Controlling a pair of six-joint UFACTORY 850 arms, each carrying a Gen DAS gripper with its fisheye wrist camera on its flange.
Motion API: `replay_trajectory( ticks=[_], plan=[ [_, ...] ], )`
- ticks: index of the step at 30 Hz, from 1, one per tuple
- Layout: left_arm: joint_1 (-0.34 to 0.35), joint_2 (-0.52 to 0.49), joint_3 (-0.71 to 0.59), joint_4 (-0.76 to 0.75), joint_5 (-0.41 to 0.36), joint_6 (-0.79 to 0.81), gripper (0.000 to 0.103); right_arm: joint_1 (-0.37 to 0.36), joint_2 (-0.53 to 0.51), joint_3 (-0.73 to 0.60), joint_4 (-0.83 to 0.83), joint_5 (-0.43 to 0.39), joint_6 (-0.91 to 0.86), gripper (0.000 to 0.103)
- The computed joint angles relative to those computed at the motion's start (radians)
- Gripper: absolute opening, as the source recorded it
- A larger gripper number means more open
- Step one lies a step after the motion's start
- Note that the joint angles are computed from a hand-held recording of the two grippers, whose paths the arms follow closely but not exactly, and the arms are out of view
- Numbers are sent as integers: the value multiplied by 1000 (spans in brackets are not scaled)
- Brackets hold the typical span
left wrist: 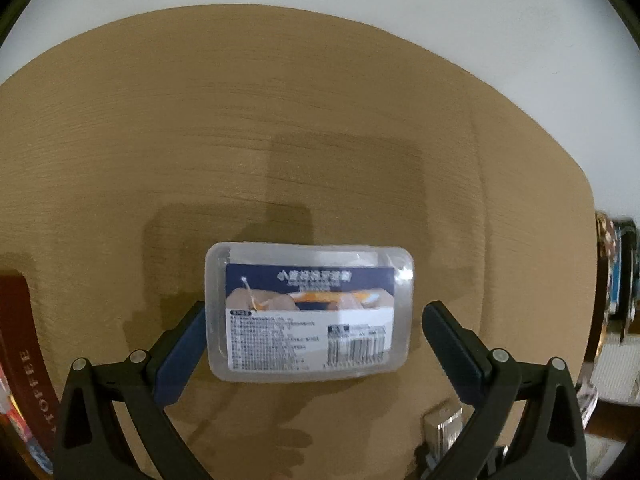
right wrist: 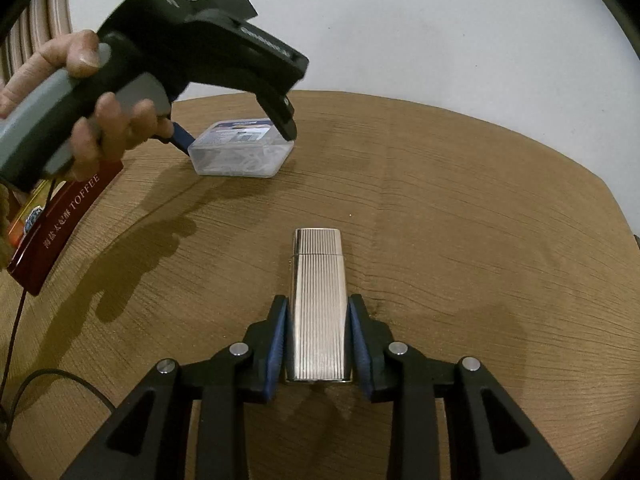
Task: Organize rigid objects
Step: 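Grasp the clear toothbrush box with the left tool while the right tool holds the lighter, then carry the toothbrush box into the gold tin and open the left tool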
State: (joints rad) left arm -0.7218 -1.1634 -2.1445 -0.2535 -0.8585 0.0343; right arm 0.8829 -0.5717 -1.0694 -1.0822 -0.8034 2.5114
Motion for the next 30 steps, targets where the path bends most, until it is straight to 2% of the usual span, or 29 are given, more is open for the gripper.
replay_trajectory(
  ticks=[7, 8, 19, 23, 30],
  plan=[
    [-30, 34, 70, 148, 102, -99, 98, 1, -1, -2, 1, -1, 1, 32],
    [-33, 46, 92, 168, 128, -118, 91, 2, -2, -4, 3, -2, -1, 32],
    [-37, 146, 264, 213, 270, -155, 91, 4, -4, -8, 14, -7, -11, 32],
    [-38, 215, 363, 269, 339, -195, 91, 5, -5, -11, 22, -11, -19, 32],
    [-17, 333, 496, 268, 394, -164, 91, 6, -8, -17, 29, -14, -29, 32]
  ],
)
